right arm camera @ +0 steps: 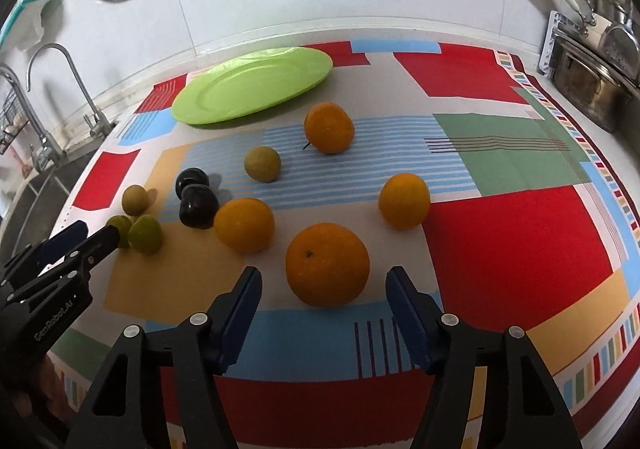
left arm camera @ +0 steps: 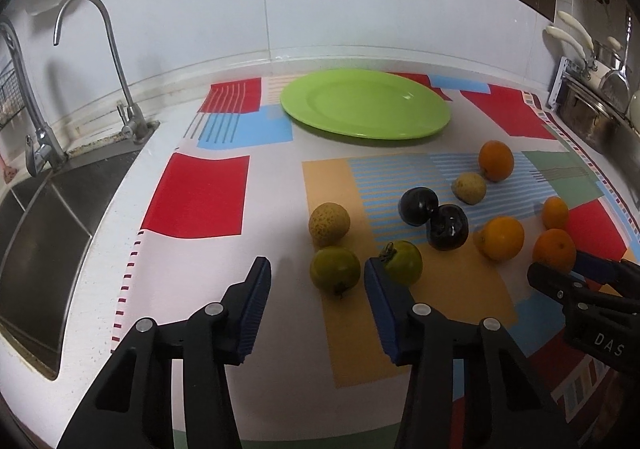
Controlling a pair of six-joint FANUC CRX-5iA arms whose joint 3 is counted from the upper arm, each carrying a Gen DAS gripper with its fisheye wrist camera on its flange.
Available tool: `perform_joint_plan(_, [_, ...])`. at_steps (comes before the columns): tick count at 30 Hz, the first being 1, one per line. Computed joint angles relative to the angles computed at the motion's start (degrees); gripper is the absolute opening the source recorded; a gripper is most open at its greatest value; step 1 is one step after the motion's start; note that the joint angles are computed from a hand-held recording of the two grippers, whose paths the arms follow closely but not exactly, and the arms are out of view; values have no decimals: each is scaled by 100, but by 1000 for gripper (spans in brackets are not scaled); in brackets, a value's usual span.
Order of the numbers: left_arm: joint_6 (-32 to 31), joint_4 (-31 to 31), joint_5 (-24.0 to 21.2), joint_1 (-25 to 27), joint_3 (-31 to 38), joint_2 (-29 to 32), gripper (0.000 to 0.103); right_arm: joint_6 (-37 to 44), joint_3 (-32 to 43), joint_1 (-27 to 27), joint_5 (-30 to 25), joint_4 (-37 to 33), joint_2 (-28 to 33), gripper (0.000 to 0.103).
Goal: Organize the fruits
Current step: 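Grasp a green lime with the left tool while the right tool grasps a large orange, then carry the lime and orange to the green plate with both tools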
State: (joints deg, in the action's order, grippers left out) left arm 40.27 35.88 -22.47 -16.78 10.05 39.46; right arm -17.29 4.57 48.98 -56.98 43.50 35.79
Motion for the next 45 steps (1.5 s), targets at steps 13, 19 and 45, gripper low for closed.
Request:
perform_joint_plan(13, [790,-626,-681,37,664,325,29,230,-80,-112,215,-16,-43,44])
perform_joint_plan(19, [648,-505,-475,16,401,173,28,266,-155,-115,301,36,-78,42])
perform_joint_plan(45, [-1492,1611,-197,-84,-695,-729,28,104,-447,20,510,1050,-573,42])
